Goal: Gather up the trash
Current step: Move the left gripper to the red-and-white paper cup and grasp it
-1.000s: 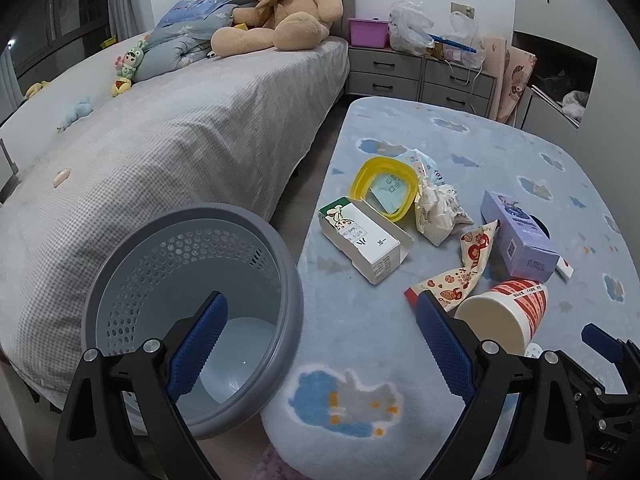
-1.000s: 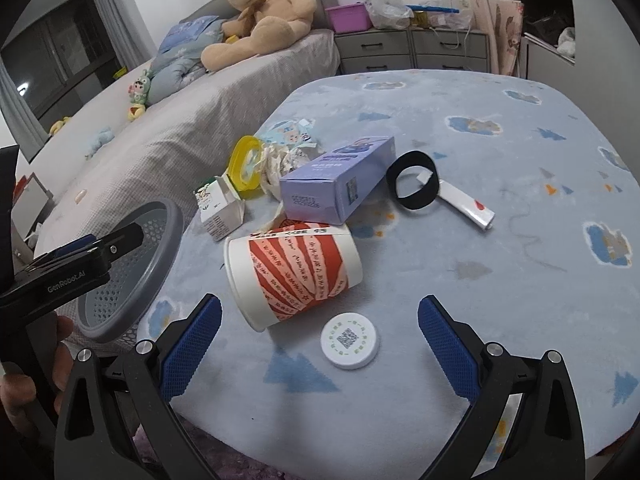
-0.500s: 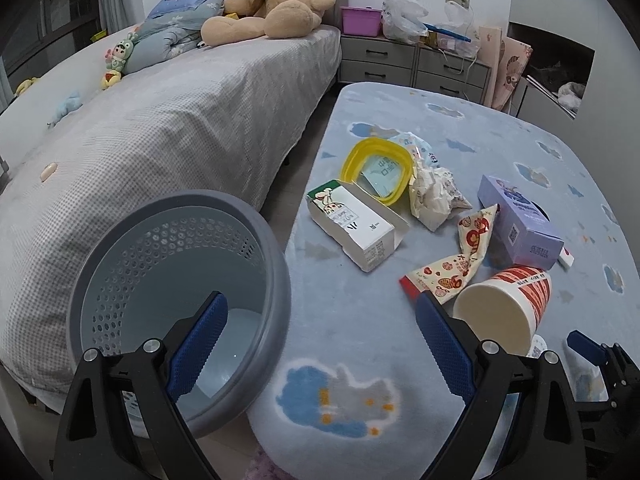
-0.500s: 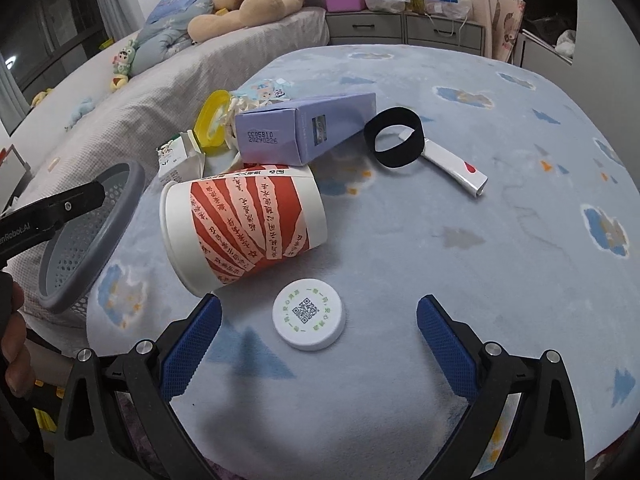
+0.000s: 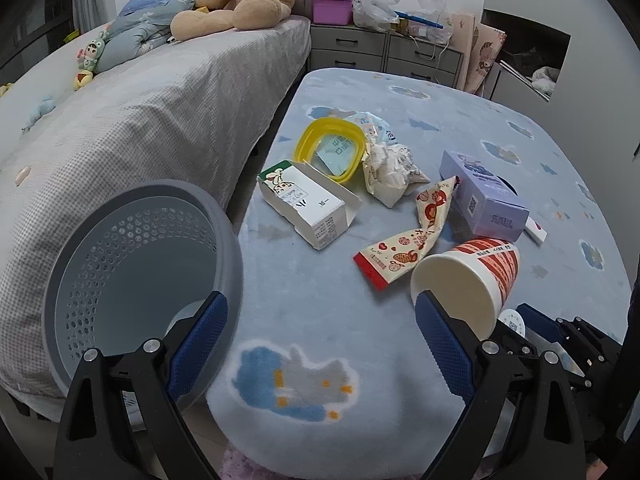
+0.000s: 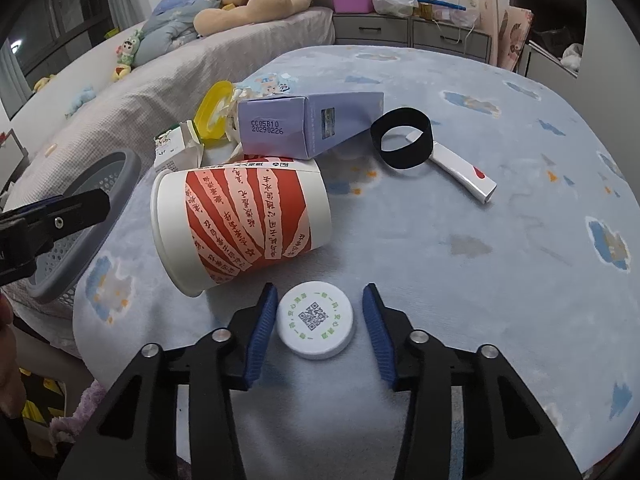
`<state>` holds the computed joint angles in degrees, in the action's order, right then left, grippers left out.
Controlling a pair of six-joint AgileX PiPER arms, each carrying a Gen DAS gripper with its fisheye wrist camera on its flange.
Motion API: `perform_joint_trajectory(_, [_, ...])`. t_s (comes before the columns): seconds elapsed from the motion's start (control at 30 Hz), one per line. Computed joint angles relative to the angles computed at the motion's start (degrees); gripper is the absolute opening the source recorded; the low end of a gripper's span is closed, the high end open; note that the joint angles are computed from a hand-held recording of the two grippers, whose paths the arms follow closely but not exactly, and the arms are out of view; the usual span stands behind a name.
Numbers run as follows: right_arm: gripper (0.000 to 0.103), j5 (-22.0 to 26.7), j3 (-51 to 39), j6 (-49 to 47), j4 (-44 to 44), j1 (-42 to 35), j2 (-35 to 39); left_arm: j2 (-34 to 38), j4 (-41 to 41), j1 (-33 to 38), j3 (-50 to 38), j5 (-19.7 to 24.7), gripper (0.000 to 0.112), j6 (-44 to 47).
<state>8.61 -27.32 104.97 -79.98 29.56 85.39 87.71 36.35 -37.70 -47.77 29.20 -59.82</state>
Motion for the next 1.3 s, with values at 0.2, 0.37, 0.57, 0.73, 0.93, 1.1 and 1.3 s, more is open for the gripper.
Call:
perform_joint_trajectory(0.2, [0.039, -0.07, 1.91, 0.11, 0.31, -0.48, -2.92, 0.12, -3.41, -2.29, -0.62, -0.12, 0.091, 3.1])
perform_joint_trajectory(0.37, [0.039, 0.53, 4.38, -3.41, 4.4, -0.86, -7.33, 0.27, -5.98, -4.54, -1.25, -0.34, 0.091, 4.96])
perform_joint_trajectory(0.57, [0.039, 1.19, 7.37, -12.56, 12.97, -2.79, -12.87, 1.85, -11.74, -5.52, -3.18, -1.88, 0.091, 9.37])
perform_joint_trajectory(0.73, [0.039, 0.43, 9.74, -19.39, 18.83, -6.02, -16.35, 4.93, -14.34, -6.84, -5.33, -3.96, 0.091, 11.0])
perform_joint_trajectory(0.93, [0.039, -1.28, 11.36, -31.1, 28.45, -10.79, -18.51, 9.98, -12.54, -8.23, -8.66, -5.38, 0.09, 8.93])
perform_joint_trajectory(1.1, [0.039, -3.88, 12.29, -39.57, 35.12, -14.81, -18.03, 12.15, -9.89, -9.3, -10.51, -6.2, 0.081, 6.75])
perform_joint_trajectory(1.3, [0.039, -5.25, 12.64, -42.01, 36.84, -16.35, -17.31, 14.32, -17.18, -8.48, -12.45, -7.63, 0.045, 14.21])
